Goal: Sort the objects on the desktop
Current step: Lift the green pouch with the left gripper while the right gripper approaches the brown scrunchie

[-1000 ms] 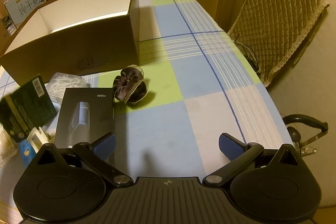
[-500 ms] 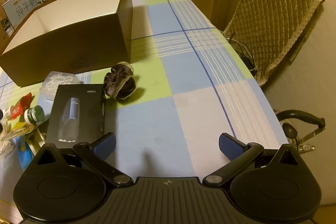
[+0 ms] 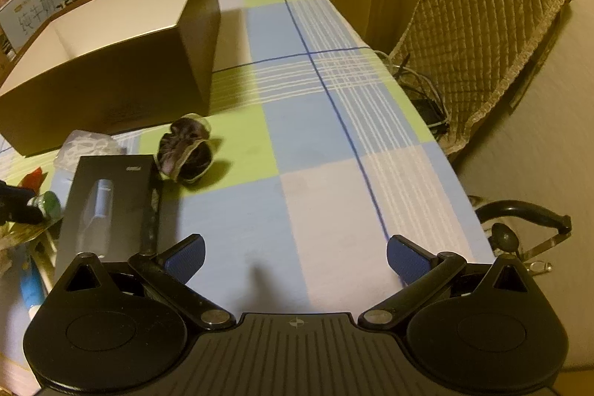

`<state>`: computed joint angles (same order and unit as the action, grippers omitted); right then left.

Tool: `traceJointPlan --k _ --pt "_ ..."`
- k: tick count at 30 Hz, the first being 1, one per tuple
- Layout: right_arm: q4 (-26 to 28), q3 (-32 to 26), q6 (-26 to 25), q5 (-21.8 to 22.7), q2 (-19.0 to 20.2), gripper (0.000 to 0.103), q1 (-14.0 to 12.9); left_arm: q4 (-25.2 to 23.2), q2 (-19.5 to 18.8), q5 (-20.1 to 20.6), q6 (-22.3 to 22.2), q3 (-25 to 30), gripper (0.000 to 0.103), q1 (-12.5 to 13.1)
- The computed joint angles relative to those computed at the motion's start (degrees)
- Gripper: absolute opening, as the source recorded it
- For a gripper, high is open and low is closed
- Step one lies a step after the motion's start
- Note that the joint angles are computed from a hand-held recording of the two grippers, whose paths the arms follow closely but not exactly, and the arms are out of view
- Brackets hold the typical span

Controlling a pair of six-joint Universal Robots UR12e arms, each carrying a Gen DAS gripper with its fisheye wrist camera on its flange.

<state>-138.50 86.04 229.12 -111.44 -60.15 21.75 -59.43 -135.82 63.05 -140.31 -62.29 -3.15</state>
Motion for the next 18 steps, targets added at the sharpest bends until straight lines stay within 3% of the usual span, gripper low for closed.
traceJointPlan --k 5,8,13,15,18 --pt "-0.35 0.49 -0.23 0.81 -0.15 0.101 -0.76 0.27 -0.13 -1.34 -1.79 -0.38 0.034 -0.03" --pt "-0.76 0.42 -1.15 1.42 0.01 0.101 -1.13 3.22 0.41 -0.20 -3.26 -1.72 0.033 -0.41" --pt "-1.43 0.04 -2.80 2.22 0.45 0.101 -1.72 13.08 2.47 4.34 -6.10 -5.94 0.030 -1.37" --pt "-1.66 -0.10 -3.36 2.68 0.62 0.101 -1.97 16.20 2.73 7.97 -6.30 -6.90 0.030 -2.03" --pt "-2.04 -0.39 -4.41 3.37 0.94 0.101 -2.33 16.55 1.93 11.88 -6.96 -6.24 0.031 -2.78"
